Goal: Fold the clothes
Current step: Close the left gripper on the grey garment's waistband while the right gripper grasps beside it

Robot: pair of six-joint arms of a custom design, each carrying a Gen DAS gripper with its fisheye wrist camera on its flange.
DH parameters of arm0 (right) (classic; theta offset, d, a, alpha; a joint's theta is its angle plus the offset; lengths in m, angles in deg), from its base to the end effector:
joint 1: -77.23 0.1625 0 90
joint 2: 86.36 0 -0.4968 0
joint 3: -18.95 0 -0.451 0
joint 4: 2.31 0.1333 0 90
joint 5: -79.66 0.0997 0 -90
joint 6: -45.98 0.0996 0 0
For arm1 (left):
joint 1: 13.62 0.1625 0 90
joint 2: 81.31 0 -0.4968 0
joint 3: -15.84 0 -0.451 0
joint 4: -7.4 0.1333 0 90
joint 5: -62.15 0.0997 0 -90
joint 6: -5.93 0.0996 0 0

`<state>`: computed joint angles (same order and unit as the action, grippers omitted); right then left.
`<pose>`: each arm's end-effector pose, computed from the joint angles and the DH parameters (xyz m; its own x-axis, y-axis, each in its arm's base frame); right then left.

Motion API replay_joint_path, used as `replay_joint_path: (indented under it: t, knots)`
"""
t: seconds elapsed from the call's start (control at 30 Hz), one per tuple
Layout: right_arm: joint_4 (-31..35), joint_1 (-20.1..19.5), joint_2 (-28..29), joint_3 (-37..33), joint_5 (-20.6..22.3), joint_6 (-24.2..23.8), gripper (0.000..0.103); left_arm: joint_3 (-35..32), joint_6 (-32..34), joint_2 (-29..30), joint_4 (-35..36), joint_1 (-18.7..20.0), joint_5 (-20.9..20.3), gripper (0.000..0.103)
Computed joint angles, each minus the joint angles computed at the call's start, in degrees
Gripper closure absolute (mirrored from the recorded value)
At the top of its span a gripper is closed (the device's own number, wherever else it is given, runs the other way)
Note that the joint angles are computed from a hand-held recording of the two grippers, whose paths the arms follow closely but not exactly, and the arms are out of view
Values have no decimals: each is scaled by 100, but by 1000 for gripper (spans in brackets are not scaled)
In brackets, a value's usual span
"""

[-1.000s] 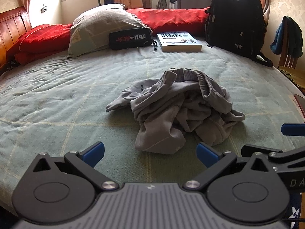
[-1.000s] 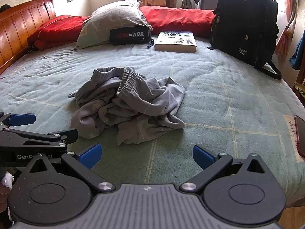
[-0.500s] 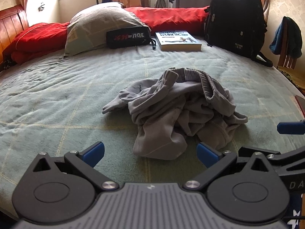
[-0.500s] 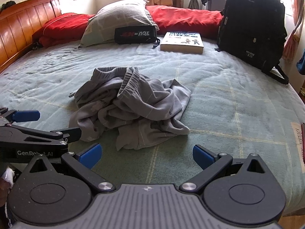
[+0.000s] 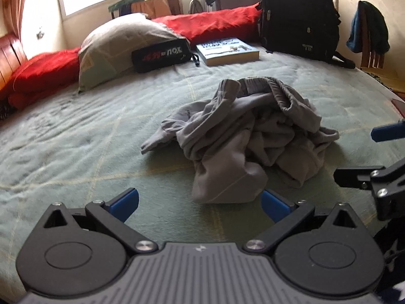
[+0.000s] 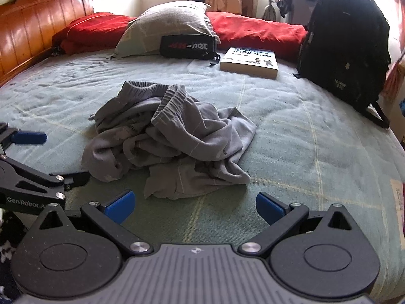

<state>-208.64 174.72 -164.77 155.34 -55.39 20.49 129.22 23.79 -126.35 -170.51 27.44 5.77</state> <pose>0.1211 -0.4391 0.3147 -0.6737 0.2322 0.7016 -0.3970 0.6870 -0.6086 -0.3582 -0.5620 0.0501 -0.4358 0.6715 -0.5993 0.8869 0.4339 -0.1588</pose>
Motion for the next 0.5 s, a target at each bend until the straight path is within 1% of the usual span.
replay_joint_path:
  t: [0.07, 0.2, 0.27, 0.33, 0.37, 0.43, 0.5]
  knots:
    - [5, -67, -15, 21, 103, -69, 0, 113, 300, 13, -391, 64, -139, 1]
    - [-249, -214, -3, 109, 443, -402, 0, 249, 1061, -50, -588, 195, -604, 1]
    - [-377, -280, 13, 134, 613, -609, 0, 169, 1070, -124, -157, 264, -859, 1]
    - [-397, -317, 3, 127, 728, -652, 0, 54, 976, -135, 187, 303, -989, 1]
    - [-344, -344, -24, 114, 790, -623, 0, -1, 933, -123, 306, 313, -1008, 1]
    - [-207, -378, -75, 76, 860, -602, 1, -97, 881, -53, 431, 270, -802, 1]
    - [-162, -393, -92, 43, 896, -681, 2, -200, 919, 1, 599, 226, -604, 1]
